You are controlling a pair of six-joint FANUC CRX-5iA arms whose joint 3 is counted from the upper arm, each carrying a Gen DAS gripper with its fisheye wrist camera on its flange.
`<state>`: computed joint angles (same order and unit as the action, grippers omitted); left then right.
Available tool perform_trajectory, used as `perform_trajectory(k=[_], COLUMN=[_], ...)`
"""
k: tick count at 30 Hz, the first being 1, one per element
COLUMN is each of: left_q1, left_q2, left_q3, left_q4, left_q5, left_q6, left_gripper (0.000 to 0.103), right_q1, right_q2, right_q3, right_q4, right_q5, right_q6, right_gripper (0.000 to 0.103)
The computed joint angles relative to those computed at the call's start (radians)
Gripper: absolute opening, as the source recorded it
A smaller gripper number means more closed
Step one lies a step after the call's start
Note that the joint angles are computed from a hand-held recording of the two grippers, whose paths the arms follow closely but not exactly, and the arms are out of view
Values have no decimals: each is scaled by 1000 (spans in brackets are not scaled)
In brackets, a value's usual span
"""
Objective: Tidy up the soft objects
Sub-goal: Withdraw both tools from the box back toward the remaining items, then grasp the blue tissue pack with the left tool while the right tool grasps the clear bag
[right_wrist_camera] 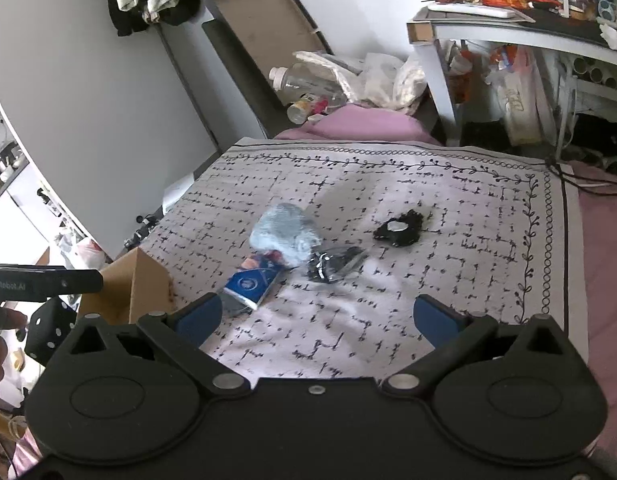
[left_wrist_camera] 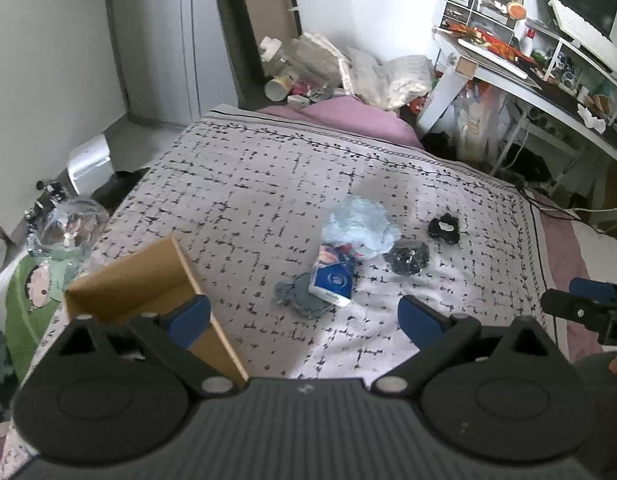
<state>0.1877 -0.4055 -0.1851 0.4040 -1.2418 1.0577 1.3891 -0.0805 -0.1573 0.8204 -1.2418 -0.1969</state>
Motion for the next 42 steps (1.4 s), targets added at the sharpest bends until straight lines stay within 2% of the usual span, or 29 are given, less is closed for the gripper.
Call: perform_trajectory(k=[6, 19, 30, 32, 42], left_q1=[-64, -144, -194, -213, -255], left_q2=[58, 238, 391, 422, 522], left_q3=[36, 119, 209, 235, 274], left_q4=[-46, -94, -123, -158, -192], left_q5=[35, 49, 17, 3, -8], left_q6=[20, 113, 141, 161, 215], left_gripper=[96, 73, 71, 71, 71], right_q1=[-55, -175, -269, -285, -356], right_q2=[-17, 1, 54, 68, 133], right_q3=[-8, 22, 67, 76, 118], right_q4=[-41, -183, -299, -315, -422], right_q5=[57, 175, 252, 262, 309], right_q6=[53, 161, 231, 244, 320], right_gripper=[98, 79, 75, 75, 70])
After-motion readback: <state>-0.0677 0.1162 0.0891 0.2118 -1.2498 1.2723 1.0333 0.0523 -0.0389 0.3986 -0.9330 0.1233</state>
